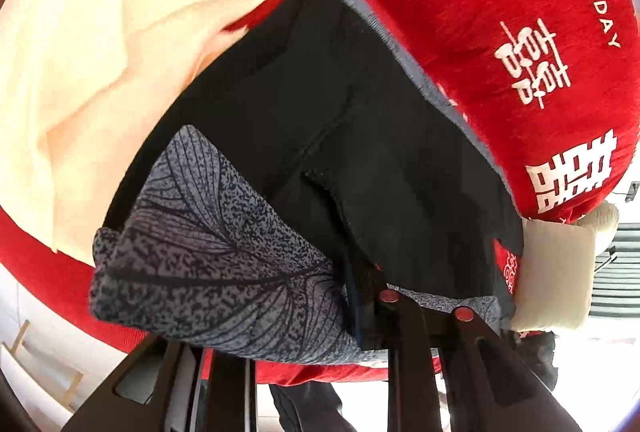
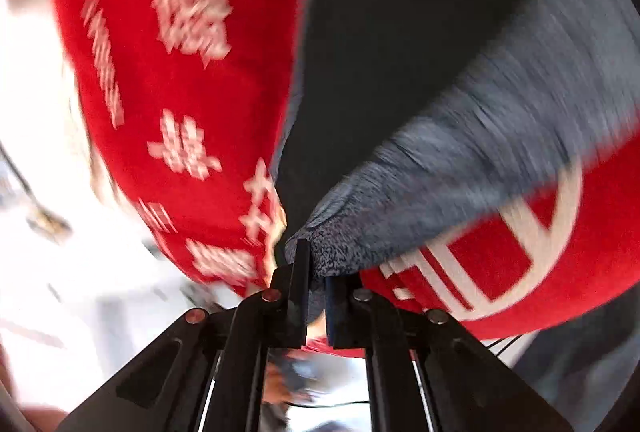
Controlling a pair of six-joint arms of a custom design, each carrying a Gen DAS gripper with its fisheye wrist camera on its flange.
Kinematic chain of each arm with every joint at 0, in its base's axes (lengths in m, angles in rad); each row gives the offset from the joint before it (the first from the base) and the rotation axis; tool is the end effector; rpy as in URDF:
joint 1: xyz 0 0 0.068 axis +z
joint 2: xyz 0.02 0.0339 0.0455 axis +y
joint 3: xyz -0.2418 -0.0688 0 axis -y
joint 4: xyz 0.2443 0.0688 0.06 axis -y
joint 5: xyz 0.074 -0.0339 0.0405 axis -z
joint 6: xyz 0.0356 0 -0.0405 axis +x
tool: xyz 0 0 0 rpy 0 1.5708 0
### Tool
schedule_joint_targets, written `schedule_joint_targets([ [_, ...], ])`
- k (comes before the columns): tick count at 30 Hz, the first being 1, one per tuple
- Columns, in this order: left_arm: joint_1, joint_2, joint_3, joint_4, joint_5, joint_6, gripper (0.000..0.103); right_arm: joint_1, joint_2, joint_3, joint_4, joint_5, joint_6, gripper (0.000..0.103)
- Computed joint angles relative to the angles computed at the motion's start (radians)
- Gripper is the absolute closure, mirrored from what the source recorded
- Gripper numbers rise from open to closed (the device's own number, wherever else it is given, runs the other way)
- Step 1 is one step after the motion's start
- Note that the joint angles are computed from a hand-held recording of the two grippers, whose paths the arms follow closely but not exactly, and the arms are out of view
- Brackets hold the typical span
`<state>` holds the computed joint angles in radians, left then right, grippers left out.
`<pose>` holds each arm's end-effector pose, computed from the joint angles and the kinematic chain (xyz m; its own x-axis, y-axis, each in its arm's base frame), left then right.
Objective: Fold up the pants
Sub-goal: 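Grasp the grey-trimmed trouser edge with the left gripper while the right gripper grasps beside it, then lift the trouser edge with both grippers and fold it over the legs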
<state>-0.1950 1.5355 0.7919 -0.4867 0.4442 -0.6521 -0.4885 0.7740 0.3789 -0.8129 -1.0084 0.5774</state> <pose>0.2593 -0.0668 0.1339 -0.9266 -0.3755 -0.0196 -0.3102 0.7928 -0.5246 0.1277 -0.0338 0.1569 -0.6998 0.7015 0.1344 0.4382 0.2731 0.8564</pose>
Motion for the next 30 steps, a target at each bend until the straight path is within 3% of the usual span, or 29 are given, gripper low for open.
schedule_joint_targets([
  [3,-0.003,0.009,0.095,-0.065,-0.017,-0.008,0.080,0.054,0.256,0.234,-0.053,0.038,-0.156,0.096],
  [6,-0.009,0.095,0.253,-0.117,-0.040,-0.012,0.080,0.088,0.531,0.470,-0.058,0.052,-0.227,0.096],
  [12,-0.015,0.490,0.738,-0.223,-0.114,0.052,0.080,0.142,1.066,0.993,-0.205,0.100,-0.362,0.096],
  [19,-0.015,0.995,1.321,-0.369,-0.203,0.086,0.078,0.199,1.674,1.692,-0.459,0.242,-0.519,0.096],
  [22,-0.015,1.086,1.433,-0.402,-0.211,0.076,0.075,0.217,1.877,1.947,-0.571,0.303,-0.579,0.094],
  [24,-0.014,1.081,1.442,-0.419,-0.209,0.085,0.073,0.216,1.945,2.027,-0.616,0.310,-0.617,0.094],
  [27,0.003,1.014,1.380,-0.420,-0.180,0.091,0.055,0.205,1.983,2.098,-0.677,0.283,-0.658,0.090],
  [28,-0.001,0.976,1.363,-0.446,-0.236,0.097,0.027,0.203,1.988,2.118,-0.702,0.287,-0.681,0.086],
  [29,-0.007,0.935,1.330,-0.446,-0.301,0.105,0.016,0.205,1.998,2.155,-0.730,0.297,-0.696,0.077],
  [30,-0.007,0.892,1.290,-0.434,-0.334,0.125,0.016,0.203,1.994,2.166,-0.746,0.303,-0.714,0.064],
])
